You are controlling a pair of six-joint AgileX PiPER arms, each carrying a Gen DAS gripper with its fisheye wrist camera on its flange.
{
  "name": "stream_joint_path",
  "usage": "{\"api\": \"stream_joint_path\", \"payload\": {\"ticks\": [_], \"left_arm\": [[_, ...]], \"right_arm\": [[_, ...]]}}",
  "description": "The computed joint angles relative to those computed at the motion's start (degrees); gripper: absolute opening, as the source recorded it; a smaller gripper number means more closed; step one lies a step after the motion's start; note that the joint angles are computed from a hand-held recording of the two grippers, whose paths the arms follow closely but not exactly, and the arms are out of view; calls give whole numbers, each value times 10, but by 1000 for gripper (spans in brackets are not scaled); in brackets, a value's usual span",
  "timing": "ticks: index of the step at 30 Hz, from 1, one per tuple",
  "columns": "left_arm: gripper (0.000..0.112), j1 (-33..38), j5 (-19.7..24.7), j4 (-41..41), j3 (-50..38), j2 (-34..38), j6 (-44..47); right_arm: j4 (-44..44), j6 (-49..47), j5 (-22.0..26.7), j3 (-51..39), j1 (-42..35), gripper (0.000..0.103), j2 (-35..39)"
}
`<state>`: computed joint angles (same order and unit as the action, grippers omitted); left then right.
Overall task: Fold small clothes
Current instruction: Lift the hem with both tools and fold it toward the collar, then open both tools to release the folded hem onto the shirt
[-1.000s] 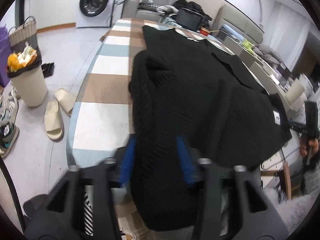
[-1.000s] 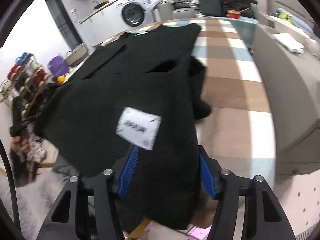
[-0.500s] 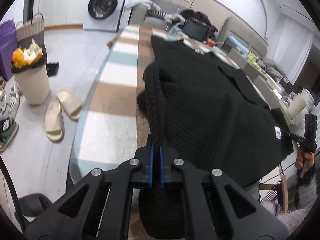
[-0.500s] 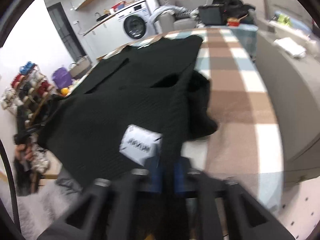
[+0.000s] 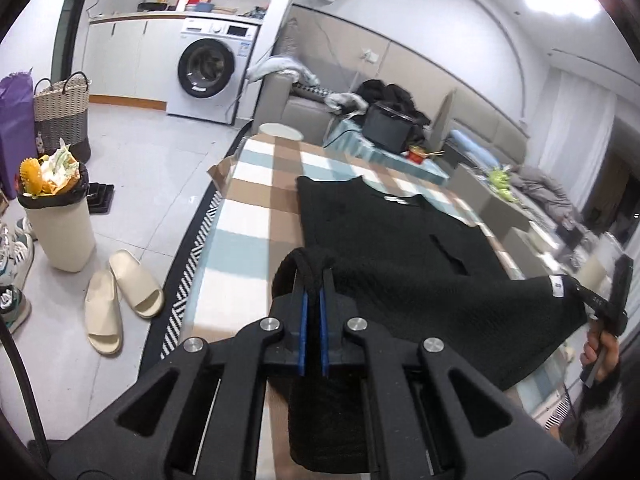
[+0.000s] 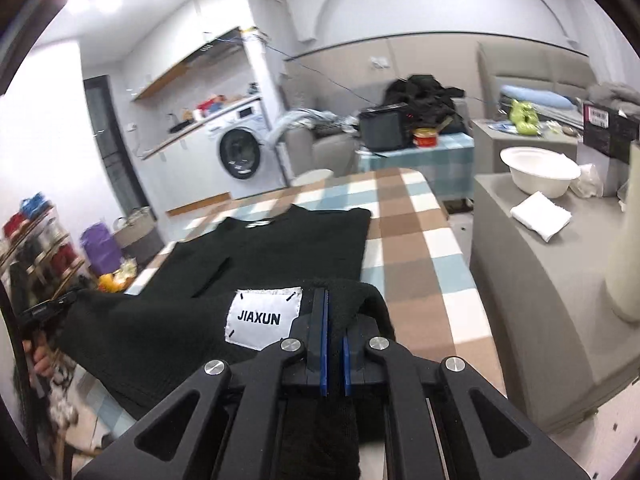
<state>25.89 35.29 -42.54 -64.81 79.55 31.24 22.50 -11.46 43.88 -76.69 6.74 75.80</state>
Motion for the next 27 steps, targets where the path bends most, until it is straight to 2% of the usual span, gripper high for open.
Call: {"api": "stream_joint_path", "payload": {"ticks": [3,5,6,7,8,9,10,11,13,16,17,18,19,20,21,23,27], "left_arm": [[3,-35,-12,96,-55,79,-88],[5,-51,-6,165,-75,112,-155],[9,-53,6,185,-80,124,-174],[12,-52,8,185,-78,127,-175],[22,-46,8,175,-67,124,-169],[41,-40,-1,161,-52,117,-160],[51,-36,-8,146,-43,114,-148],[60,-34,-14,125,-34,113,-129],[60,-27,-8,75,-28,119,-78],[57,-44,-7,51,-41,144,-57],[48,-50,-3,53,-51,154,-63],[33,-57,-3,60,-56,158,-71],[26,-63,0,60,-60,161,-68],[19,-72,-1,77,-64,161,-74],[15,-86,-13,113,-61,154,-95],[13,-111,-28,175,-51,140,-130],[12,-113,-30,177,-13,106,-128]], "right_arm": [[-37,54,-4,-33,14,7,64],[-65,81,20,-67,17,19,111],[-84,97,52,-90,16,26,135],[-88,101,67,-94,12,28,142],[-69,84,74,-87,-2,34,139],[-47,62,69,-71,-16,47,129],[-40,54,63,-57,-25,54,117],[-25,36,59,-42,-37,54,107],[17,-6,74,-38,-58,54,110],[43,-24,90,-52,-56,54,139],[55,-35,89,-53,-53,54,143],[58,-41,87,-58,-45,48,153],[45,-35,83,-64,-35,39,161],[38,-32,82,-68,-26,34,165],[41,-37,83,-68,-23,26,165],[27,-39,82,-66,-12,22,161],[24,-45,100,-50,-15,20,147]]}}
